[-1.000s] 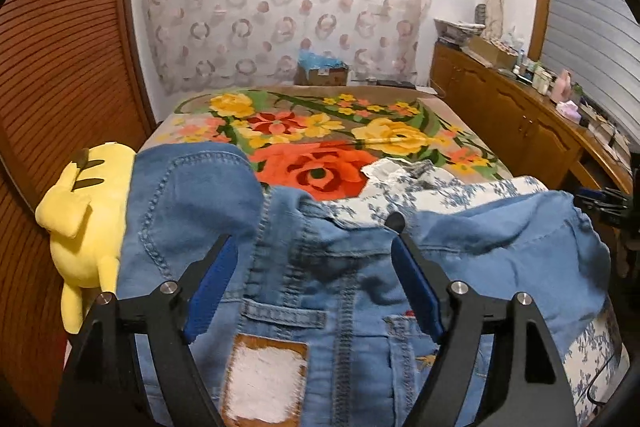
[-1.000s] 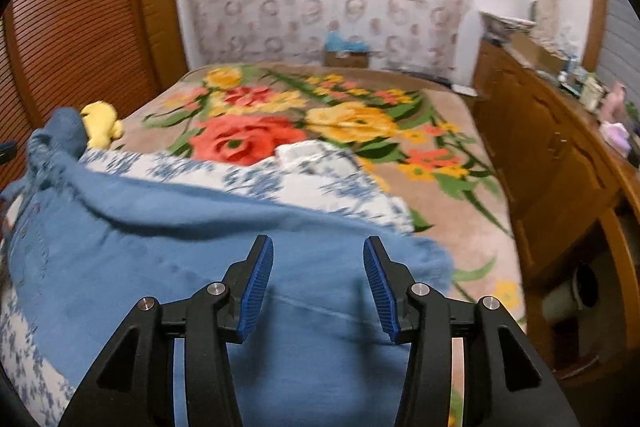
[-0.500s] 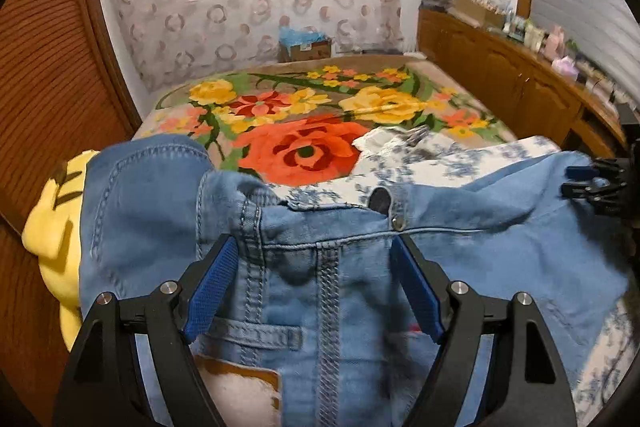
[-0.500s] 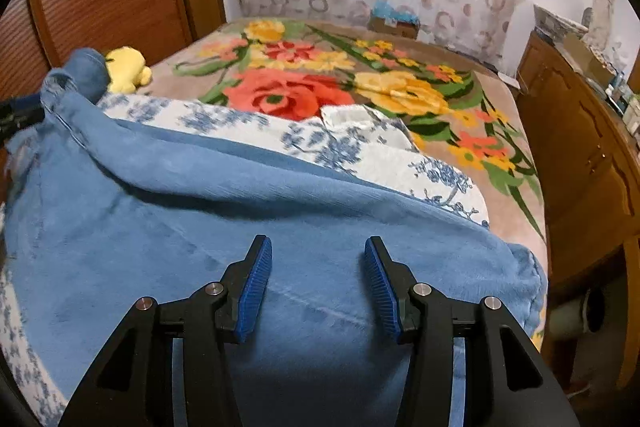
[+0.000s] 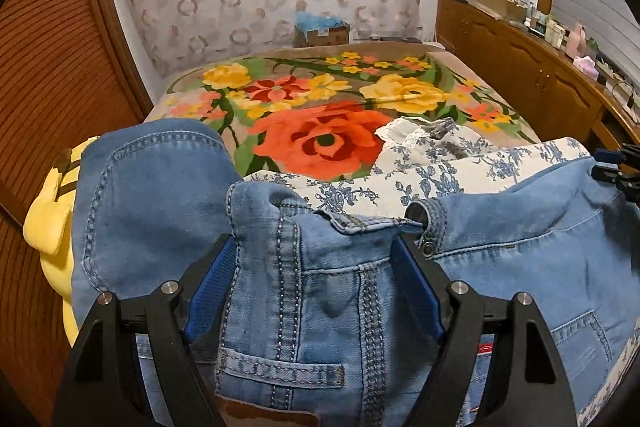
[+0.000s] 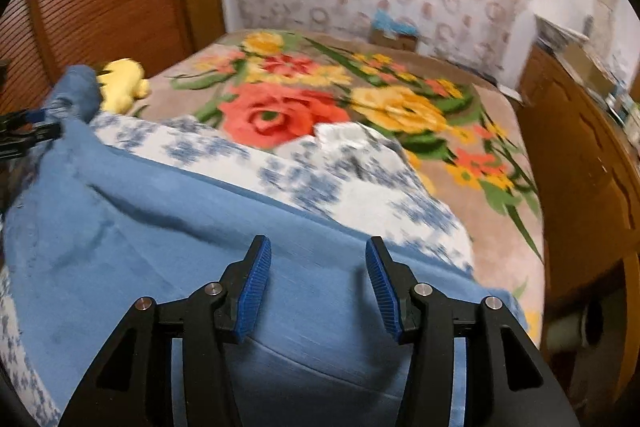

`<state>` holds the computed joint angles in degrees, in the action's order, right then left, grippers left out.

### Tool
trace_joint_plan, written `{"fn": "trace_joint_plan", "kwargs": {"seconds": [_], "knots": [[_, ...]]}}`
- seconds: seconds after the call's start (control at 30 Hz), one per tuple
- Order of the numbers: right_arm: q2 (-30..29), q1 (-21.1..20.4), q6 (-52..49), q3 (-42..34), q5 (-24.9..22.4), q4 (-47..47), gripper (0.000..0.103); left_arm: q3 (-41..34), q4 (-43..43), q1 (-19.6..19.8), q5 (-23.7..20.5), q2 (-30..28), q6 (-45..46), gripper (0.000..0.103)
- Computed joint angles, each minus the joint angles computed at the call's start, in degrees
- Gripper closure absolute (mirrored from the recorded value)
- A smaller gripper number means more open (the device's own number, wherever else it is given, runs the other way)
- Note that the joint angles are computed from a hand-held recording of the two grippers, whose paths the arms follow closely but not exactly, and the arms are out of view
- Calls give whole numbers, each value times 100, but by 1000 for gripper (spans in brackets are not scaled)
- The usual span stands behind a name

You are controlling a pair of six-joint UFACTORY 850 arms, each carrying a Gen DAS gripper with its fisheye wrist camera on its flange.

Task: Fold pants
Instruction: 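Lay the cuffs on the waistband and open both grippers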

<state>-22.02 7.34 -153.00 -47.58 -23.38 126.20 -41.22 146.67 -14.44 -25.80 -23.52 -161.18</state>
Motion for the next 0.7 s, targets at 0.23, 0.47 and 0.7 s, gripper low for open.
{"fn": "trace_joint_plan", "kwargs": {"seconds": [0.23, 0.47, 0.7], "knots": [[-445, 162, 462, -448, -77, -1119, 42, 94, 168, -47, -61, 130, -205, 23], [-886, 186, 2022, -1077, 108, -2991, 82, 493, 348, -111, -236, 541, -478, 23], [-592, 293, 165, -772, -76, -948, 103, 884, 290, -184, -358, 890, -578, 23]]}}
